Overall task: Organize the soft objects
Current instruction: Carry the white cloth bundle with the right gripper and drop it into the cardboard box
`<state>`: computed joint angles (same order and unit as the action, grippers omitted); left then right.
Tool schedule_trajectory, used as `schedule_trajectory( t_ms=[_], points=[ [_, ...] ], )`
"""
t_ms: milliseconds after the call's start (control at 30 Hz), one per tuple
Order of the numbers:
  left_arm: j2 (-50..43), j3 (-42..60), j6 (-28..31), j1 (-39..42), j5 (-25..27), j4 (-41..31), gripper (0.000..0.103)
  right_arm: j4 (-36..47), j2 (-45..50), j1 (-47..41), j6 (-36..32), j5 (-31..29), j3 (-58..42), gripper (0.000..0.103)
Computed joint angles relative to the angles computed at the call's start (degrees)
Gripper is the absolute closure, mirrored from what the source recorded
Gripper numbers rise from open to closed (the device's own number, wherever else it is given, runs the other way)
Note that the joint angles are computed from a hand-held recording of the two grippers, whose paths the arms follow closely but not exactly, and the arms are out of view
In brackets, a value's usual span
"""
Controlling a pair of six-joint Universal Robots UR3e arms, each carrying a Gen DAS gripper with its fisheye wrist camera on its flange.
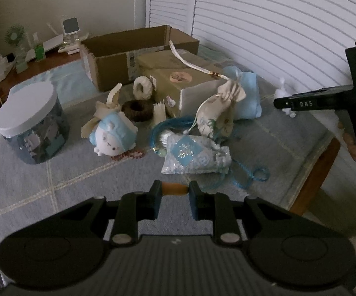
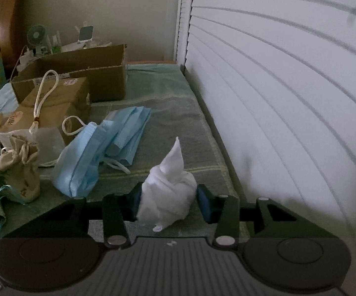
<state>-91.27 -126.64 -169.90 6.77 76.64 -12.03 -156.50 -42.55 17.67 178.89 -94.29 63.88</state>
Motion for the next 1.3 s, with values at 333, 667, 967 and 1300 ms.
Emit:
schedule_trajectory(
  t_ms=[333,667,967,1300],
  points=[
    [1.9,6.0,2.2,1.5,-2.0,-7.8,0.081,1.2,-5.7,0.5,-2.5,6.0,1.2,0.054],
    [-10.3,27.6,2.9,2.8,-3.4,-11.4,0.081,7.1,-0.6,2.8,-5.4,9.1,-14.3,0.054],
    [-32.4,61.5,1.1,3.1,-2.8,-20.4,0.081,15.5,6.9,3.9,-6.3,9.5,-29.4,0.054],
    [-42.4,74.5,-0.7,2.2,2.5,-21.8,0.029,21.8,12.9,3.9,-6.1,9.4,-41.7,0.054]
  ],
)
